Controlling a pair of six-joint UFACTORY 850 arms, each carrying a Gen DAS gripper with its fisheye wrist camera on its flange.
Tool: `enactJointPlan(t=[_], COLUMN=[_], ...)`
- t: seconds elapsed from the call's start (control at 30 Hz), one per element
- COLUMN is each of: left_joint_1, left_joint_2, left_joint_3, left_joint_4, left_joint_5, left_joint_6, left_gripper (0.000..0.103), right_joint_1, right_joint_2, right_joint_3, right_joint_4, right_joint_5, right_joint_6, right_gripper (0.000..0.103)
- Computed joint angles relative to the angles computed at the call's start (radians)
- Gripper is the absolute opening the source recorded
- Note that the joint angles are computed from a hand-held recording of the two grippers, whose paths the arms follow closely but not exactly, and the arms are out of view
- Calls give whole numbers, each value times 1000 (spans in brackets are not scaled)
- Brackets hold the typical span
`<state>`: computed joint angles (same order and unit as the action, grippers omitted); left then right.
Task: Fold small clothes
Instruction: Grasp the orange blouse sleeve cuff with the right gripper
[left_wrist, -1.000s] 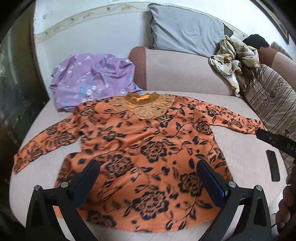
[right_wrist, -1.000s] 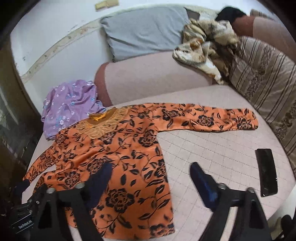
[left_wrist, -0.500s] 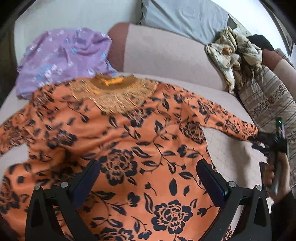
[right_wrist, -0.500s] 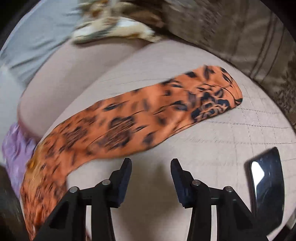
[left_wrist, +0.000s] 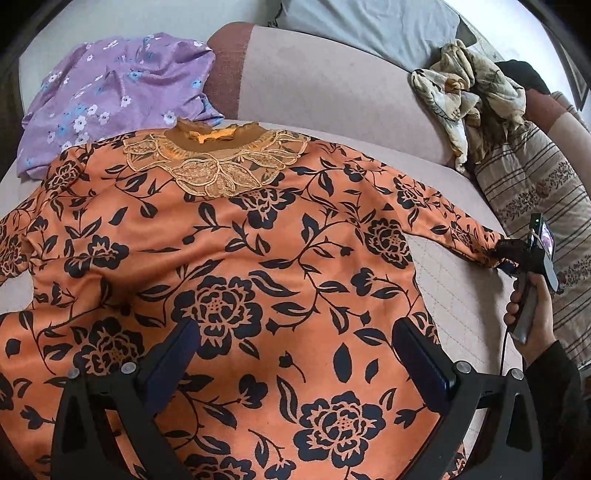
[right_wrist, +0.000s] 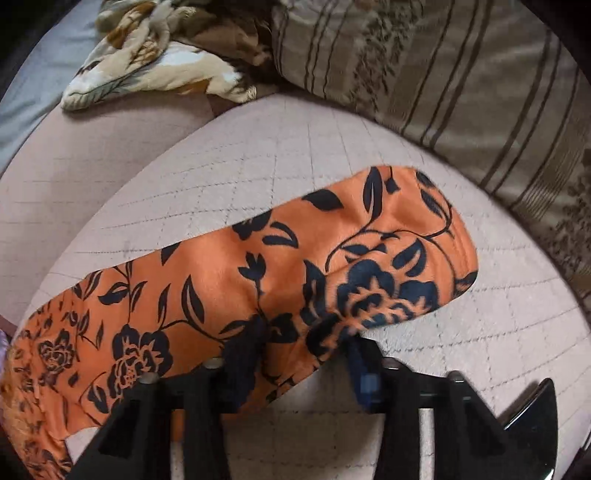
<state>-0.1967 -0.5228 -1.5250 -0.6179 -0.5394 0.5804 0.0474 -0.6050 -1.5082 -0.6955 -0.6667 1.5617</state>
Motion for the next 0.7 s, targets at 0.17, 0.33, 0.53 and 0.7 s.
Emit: enactJointPlan(t=[0.17, 0.33, 0.53, 0.7], left_joint_1=[15, 55, 113, 185], left_joint_2=[4, 22, 56, -1], left_joint_3=[-5, -18, -33, -120], left_joint_4=[-12, -49, -30, -17], left_joint_5=[3, -3, 46, -31], left_joint_6=[-6, -1, -14, -80], left_gripper=[103, 103, 103, 103], right_joint_1=[65, 220, 432, 538], right_joint_2=[20, 30, -88, -301], right_joint_3=[-52, -194, -478, -766], right_joint_4=[-74, -242, -287, -107], right_joint_5=[-97, -179, -177, -177], right_joint_6=[35, -40, -238, -470], right_gripper=[12, 11, 11, 11])
